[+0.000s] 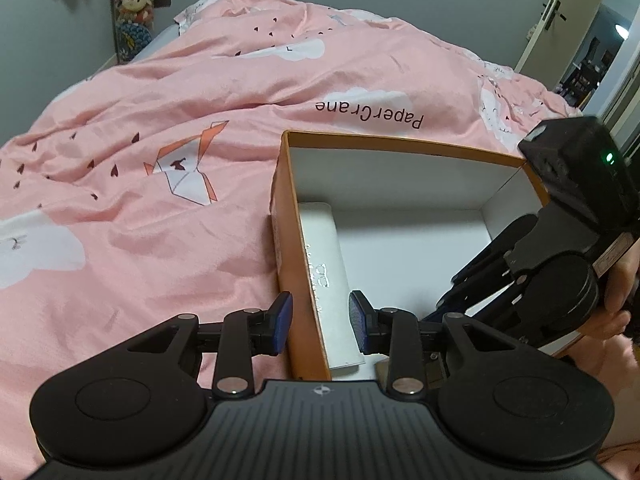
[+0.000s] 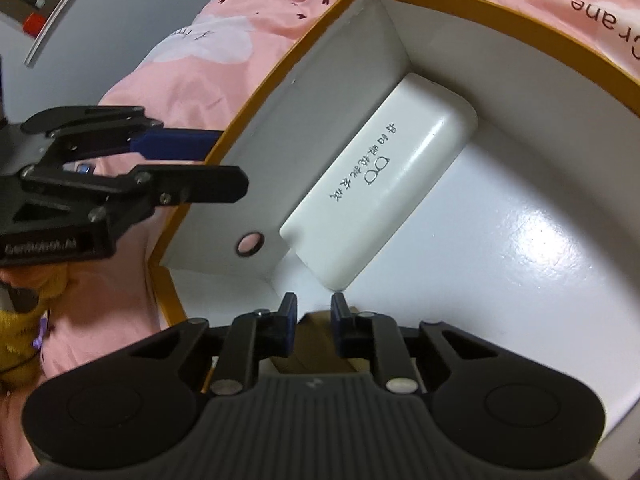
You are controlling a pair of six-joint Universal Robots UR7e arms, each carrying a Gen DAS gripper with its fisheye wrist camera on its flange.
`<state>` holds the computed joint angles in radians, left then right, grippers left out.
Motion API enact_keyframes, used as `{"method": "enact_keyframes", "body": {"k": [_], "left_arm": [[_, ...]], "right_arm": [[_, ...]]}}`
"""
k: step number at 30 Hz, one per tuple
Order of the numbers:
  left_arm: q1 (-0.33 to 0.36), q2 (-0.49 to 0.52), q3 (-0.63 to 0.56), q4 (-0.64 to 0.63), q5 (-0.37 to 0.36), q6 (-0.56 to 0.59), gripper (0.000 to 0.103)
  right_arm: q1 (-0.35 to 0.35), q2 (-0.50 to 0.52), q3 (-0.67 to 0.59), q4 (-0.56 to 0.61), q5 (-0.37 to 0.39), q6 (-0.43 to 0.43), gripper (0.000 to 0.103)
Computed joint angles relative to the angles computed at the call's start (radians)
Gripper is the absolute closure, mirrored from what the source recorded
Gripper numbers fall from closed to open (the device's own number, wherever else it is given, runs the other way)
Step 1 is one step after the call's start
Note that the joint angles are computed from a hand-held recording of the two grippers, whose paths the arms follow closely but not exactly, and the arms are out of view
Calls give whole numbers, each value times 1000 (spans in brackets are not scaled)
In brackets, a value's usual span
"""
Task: Organize objects
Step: 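Lower the gold box into the shoebox and open the right tool, then withdraw both tools from the shoebox toward the remaining items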
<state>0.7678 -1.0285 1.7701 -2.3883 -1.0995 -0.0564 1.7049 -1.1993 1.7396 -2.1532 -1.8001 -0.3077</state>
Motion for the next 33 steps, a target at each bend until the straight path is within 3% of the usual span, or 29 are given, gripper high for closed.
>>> {"method": "enact_keyframes", "body": {"k": [5, 9, 11, 18, 25, 29, 33], "left_arm": [[-9, -8, 14, -6, 20, 5, 65], [3, -20, 19, -20, -20, -55, 65], [6, -21, 13, -3, -33, -78, 68], [-2, -22, 5, 47, -19, -106, 76], [-2, -25, 7, 46, -19, -118, 77], [1, -23, 7, 42, -22, -117, 77], [4, -27, 8, 35, -30, -114, 77]], "right_arm": [[12, -53, 15, -44, -43, 56, 83], [41, -75, 42, -56, -235, 149, 81], [35, -86, 59, -50, -266, 175, 81], [27, -79, 119, -128, -197, 185, 89], [31, -39, 119, -159, -154, 191, 92], [21, -22, 103, -127, -87, 231, 94], [33, 3, 99, -139, -79, 234, 95]]}}
